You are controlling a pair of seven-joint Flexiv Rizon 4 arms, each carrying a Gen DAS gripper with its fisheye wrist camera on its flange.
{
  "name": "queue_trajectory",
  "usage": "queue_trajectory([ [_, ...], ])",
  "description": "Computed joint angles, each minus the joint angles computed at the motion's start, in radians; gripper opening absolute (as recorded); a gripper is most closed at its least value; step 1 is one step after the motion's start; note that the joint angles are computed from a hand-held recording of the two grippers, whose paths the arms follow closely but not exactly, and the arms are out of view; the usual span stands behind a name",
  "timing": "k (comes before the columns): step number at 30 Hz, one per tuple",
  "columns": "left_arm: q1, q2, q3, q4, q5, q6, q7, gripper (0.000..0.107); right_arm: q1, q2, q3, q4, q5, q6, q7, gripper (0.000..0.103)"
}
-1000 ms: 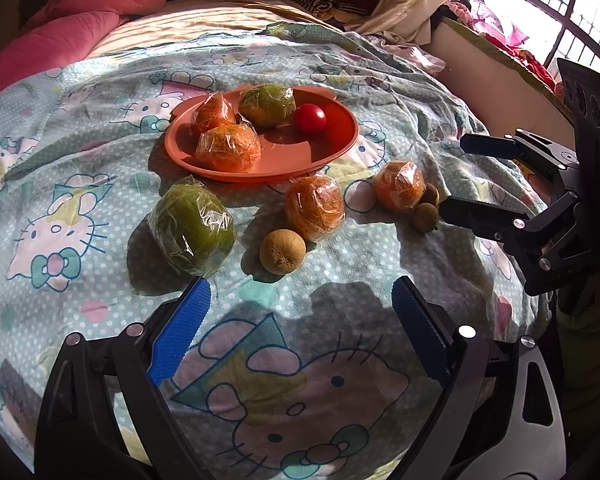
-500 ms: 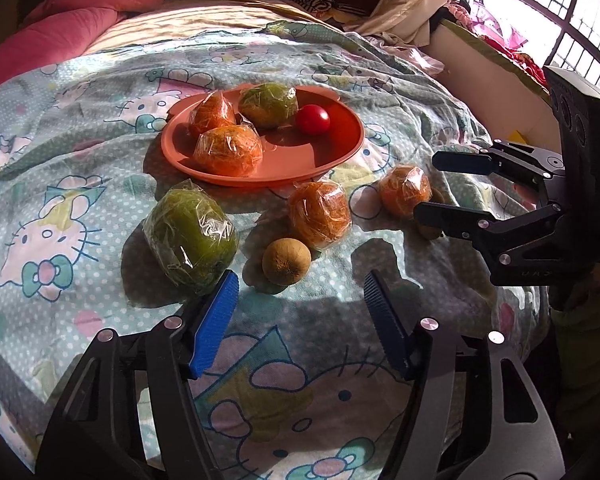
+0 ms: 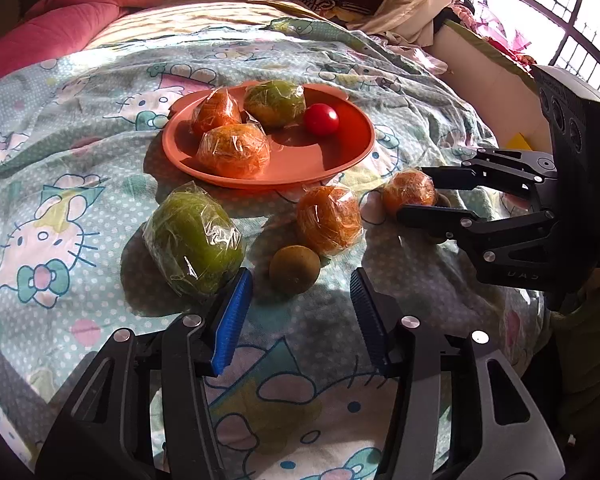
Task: Organize fruits
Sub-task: 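Grasp a brown kiwi with the left tool while the right tool grasps a wrapped orange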
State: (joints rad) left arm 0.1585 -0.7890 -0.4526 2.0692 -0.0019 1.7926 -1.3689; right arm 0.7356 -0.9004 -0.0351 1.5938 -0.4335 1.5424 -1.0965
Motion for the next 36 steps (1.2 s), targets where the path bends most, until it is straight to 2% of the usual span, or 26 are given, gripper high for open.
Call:
queue_trajectory([
  [4,-0.018,-0.008,0.014,-0.016,-0.005,-0.004,0.002,0.043,0.002,-0.009,-0.002,-0.009,0.006,0.001,0.009,0.039],
  [9,-0.034,-0.016,0.027,-0.037,-0.016,-0.014,0.008,0.035,-0.038,-0.009,0.045,-0.007,0.034,0.033,0.005,0.039],
  [15,-0.033,-0.021,0.023,-0.046,-0.023,-0.019,0.017,0.031,-0.024,0.008,0.017,0.022,0.071,0.089,0.026,0.039],
  [19,-0.009,-0.026,0.002,-0.038,-0.021,-0.018,0.02,0.027,-0.014,0.017,-0.004,0.038,0.096,0.113,0.044,0.039],
  [23,0.017,-0.022,-0.02,-0.022,-0.016,-0.014,0.017,0.019,-0.008,0.025,-0.018,0.054,0.117,0.136,0.056,0.039],
  [36,0.085,-0.004,-0.082,0.025,0.015,0.001,0.006,0.019,0.014,0.037,-0.049,0.074,0.161,0.18,0.065,0.039],
])
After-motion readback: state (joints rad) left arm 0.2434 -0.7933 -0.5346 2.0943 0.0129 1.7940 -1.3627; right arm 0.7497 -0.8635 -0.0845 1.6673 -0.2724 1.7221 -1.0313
